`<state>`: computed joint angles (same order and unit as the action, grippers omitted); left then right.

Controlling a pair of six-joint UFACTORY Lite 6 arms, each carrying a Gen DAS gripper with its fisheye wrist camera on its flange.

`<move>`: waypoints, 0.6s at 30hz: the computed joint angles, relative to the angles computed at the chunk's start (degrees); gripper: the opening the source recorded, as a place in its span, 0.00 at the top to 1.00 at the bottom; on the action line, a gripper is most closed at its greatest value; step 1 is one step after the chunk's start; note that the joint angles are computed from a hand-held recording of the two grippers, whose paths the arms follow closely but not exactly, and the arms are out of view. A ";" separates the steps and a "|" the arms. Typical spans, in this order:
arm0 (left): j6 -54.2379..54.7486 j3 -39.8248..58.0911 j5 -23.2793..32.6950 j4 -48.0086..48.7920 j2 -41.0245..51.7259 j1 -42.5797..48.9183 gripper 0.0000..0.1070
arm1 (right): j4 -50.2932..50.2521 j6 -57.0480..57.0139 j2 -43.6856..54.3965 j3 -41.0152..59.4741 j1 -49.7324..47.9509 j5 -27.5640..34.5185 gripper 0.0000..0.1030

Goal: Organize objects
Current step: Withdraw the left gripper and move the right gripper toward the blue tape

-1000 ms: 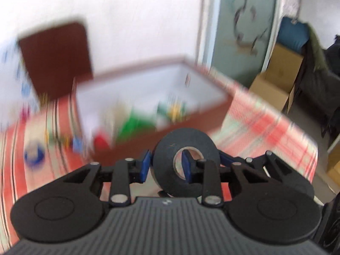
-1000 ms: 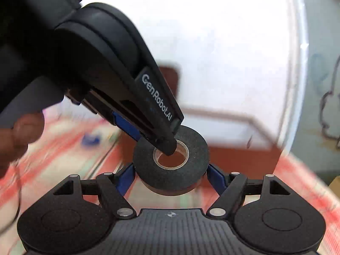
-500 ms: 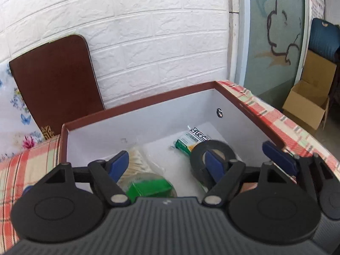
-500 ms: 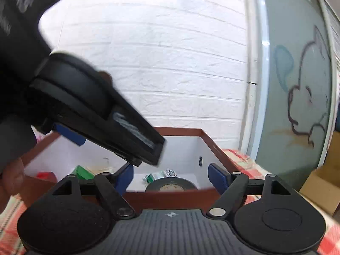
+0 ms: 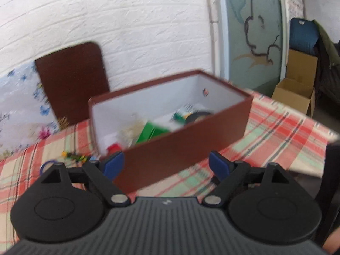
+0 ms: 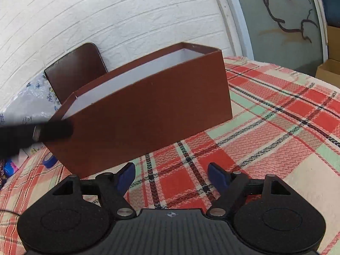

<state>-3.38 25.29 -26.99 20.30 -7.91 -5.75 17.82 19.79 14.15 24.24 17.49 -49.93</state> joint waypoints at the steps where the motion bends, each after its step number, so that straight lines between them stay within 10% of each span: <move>1: -0.22 -0.16 0.39 0.85 1.25 2.07 0.17 | 2.73 -1.76 -0.43 0.32 1.78 1.18 0.26; 14: -2.68 10.63 -4.99 17.19 26.66 35.03 0.13 | 27.31 -32.91 4.82 9.61 29.37 6.93 0.23; 18: 4.81 22.37 -5.64 7.72 35.94 41.59 0.13 | 24.35 -36.05 8.91 17.91 30.28 11.88 0.27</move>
